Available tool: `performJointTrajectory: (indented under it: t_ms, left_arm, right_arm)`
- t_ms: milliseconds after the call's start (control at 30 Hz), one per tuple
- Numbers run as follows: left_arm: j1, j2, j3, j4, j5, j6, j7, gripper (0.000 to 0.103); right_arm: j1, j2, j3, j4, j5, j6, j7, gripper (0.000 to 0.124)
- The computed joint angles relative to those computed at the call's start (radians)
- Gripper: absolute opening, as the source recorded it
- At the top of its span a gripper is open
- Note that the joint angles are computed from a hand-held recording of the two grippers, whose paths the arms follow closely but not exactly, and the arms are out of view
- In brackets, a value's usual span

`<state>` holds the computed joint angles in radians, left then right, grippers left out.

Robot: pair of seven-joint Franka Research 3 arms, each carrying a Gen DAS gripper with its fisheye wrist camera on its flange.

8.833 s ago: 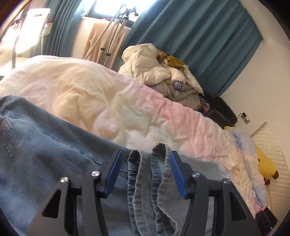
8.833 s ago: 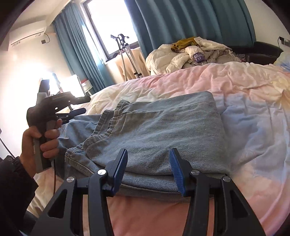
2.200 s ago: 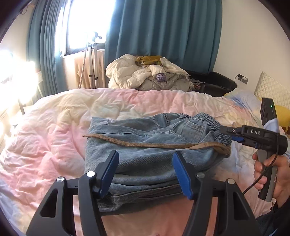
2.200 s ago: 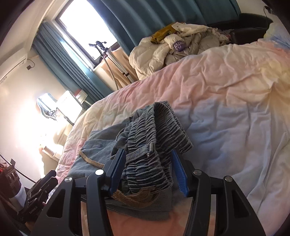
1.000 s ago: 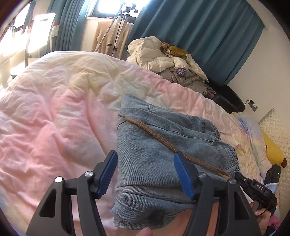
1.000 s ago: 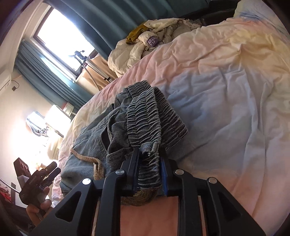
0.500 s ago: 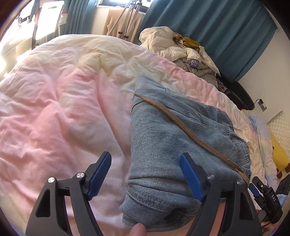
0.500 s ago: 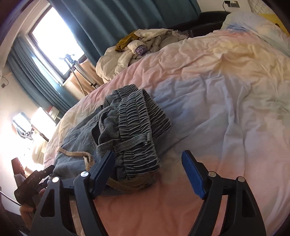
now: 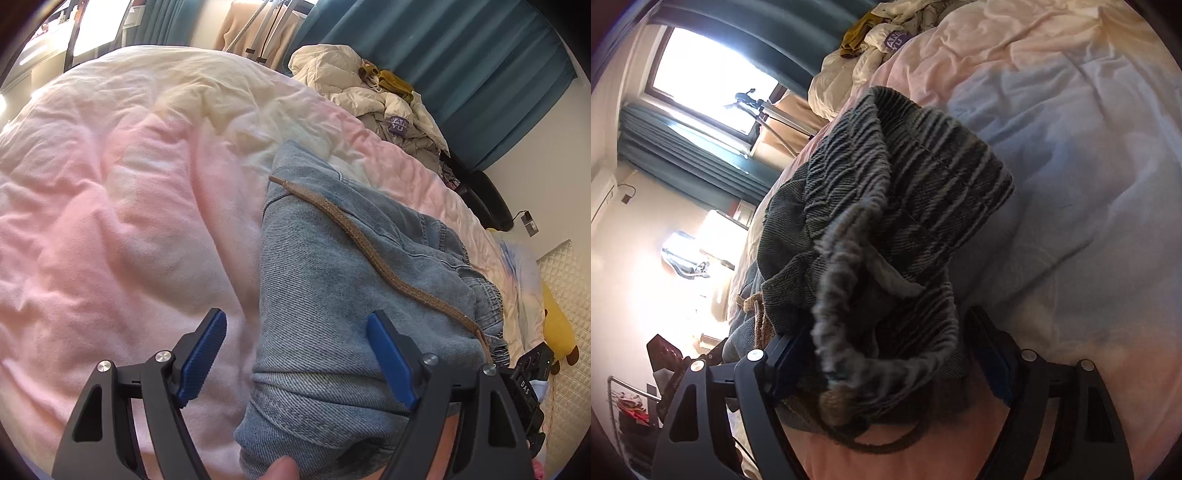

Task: Fold clothes

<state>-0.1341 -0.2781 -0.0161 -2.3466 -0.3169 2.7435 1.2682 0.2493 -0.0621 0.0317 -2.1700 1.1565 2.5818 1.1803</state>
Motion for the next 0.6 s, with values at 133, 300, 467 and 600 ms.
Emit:
performJointTrajectory:
  t_ms: [133, 300, 467, 600]
  left_arm:
    - [0.008, 0.016, -0.010, 0.015, 0.019, -0.010, 0.000, 0.080]
    - [0.036, 0.022, -0.045, 0.024, 0.120, -0.020, -0.048, 0.080]
    - [0.037, 0.029, -0.054, 0.032, 0.186, -0.024, -0.065, 0.079]
    - [0.024, 0.051, -0.039, 0.046, 0.151, -0.043, -0.048, 0.079]
  right_arm:
    - [-0.009, 0.007, -0.014, 0.015, 0.157, -0.060, -0.115, 0.087]
    - [-0.014, -0.021, -0.018, 0.008, 0.298, -0.091, -0.240, 0.087]
    - [-0.012, 0.017, -0.002, 0.017, 0.130, -0.047, -0.105, 0.088]
    - [-0.017, 0.060, 0.003, 0.046, 0.110, -0.057, -0.079, 0.095]
